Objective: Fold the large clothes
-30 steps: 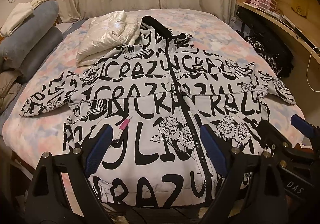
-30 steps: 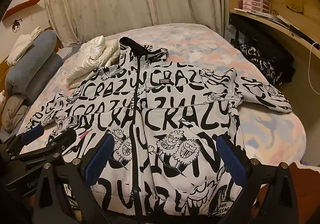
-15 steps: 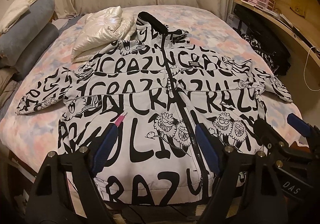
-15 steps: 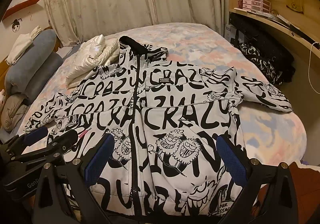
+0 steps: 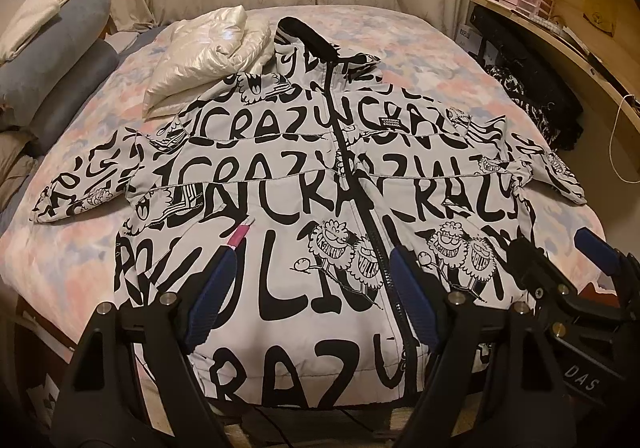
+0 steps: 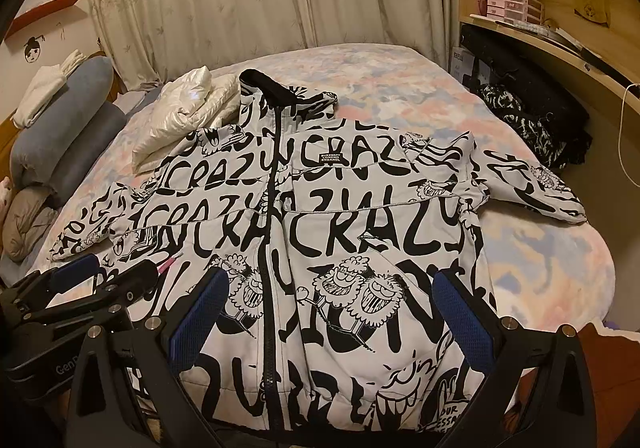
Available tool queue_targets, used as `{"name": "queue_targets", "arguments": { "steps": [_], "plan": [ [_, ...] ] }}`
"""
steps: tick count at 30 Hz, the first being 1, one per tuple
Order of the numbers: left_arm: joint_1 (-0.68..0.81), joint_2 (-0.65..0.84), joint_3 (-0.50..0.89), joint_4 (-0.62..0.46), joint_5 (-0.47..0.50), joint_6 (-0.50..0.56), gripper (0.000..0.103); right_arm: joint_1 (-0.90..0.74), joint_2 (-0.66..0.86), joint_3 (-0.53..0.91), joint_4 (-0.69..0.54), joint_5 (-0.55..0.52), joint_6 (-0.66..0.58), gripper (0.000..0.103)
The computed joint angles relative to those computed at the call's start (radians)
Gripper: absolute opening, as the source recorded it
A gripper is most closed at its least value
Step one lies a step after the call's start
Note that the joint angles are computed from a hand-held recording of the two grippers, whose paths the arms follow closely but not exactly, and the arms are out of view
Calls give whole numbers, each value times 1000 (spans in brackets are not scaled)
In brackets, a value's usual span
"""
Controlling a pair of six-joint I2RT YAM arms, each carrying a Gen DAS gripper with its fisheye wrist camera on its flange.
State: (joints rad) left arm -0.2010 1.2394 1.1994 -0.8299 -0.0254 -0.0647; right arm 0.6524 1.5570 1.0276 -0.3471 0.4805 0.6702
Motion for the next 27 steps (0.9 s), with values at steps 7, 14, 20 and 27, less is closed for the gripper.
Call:
{"name": "queue_targets", "arguments": {
  "steps": [7,14,20,27],
  "plan": [
    [6,5,1,-7,-1,-1,77,-1,3,2,1,-3,-4,102],
    [11,13,9,-14,2,2,77,1,6,0,2,-3,2,102],
    [10,13,10,-14,2,1,77,-1,9,1,5,-6,1,102],
    [8,15,11,-14,-3,-5,77,-4,12,2,8,-12,-7,102]
  ]
}}
